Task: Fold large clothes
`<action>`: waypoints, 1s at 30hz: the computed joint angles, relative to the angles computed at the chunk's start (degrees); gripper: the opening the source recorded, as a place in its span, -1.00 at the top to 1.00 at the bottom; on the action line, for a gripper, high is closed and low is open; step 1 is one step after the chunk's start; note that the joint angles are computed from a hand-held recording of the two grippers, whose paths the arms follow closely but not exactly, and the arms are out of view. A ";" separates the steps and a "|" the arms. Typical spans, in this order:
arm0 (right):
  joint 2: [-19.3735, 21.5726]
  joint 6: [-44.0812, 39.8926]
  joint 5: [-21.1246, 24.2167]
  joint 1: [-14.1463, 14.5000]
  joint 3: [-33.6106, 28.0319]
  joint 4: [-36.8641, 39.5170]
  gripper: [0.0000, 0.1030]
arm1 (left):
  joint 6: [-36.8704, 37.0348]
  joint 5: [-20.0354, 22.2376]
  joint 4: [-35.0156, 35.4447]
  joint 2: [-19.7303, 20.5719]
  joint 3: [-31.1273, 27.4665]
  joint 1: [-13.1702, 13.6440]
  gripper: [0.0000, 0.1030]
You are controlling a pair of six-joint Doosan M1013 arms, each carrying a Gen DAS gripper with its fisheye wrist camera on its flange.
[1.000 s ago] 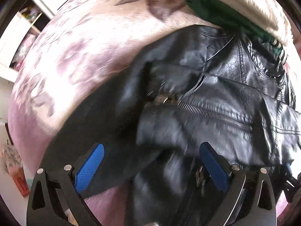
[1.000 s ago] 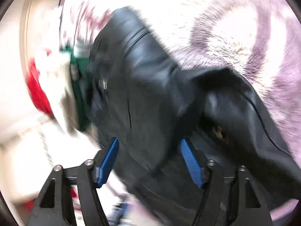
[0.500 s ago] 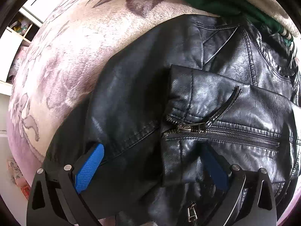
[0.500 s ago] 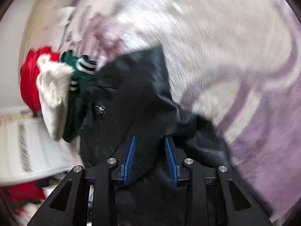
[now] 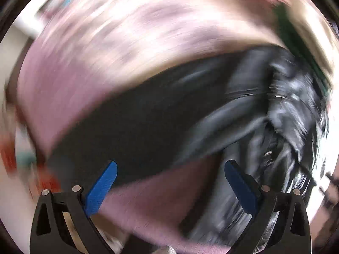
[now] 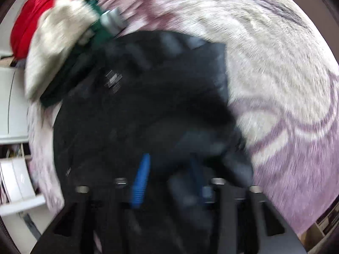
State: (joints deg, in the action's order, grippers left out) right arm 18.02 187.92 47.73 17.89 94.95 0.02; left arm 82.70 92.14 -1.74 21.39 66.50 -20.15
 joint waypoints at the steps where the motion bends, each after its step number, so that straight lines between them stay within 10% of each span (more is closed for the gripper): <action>1: 0.75 -0.24 -0.13 0.60 -1.20 0.63 -0.26 | -4.16 0.52 -2.09 -1.24 2.15 3.44 -1.00; 6: 7.26 -9.47 -0.56 2.56 -8.53 10.14 -0.26 | -17.84 -2.70 -18.36 -5.14 13.33 16.39 -1.00; 9: 11.60 -13.23 6.64 3.81 -15.39 11.12 -0.26 | -20.34 -9.89 -26.52 -7.06 18.80 21.31 -0.95; 16: 19.21 -20.71 18.06 6.37 -27.11 11.09 -0.26 | -31.74 -19.70 -21.05 -9.28 21.18 26.01 0.19; 20: 21.87 -18.31 20.58 7.20 -30.79 9.53 -0.26 | -25.51 -22.46 -17.83 -9.32 18.59 27.26 0.78; 30: 24.08 -14.55 20.53 8.65 -33.47 9.29 -0.26 | -15.80 -21.04 -31.48 -10.33 22.97 34.03 0.59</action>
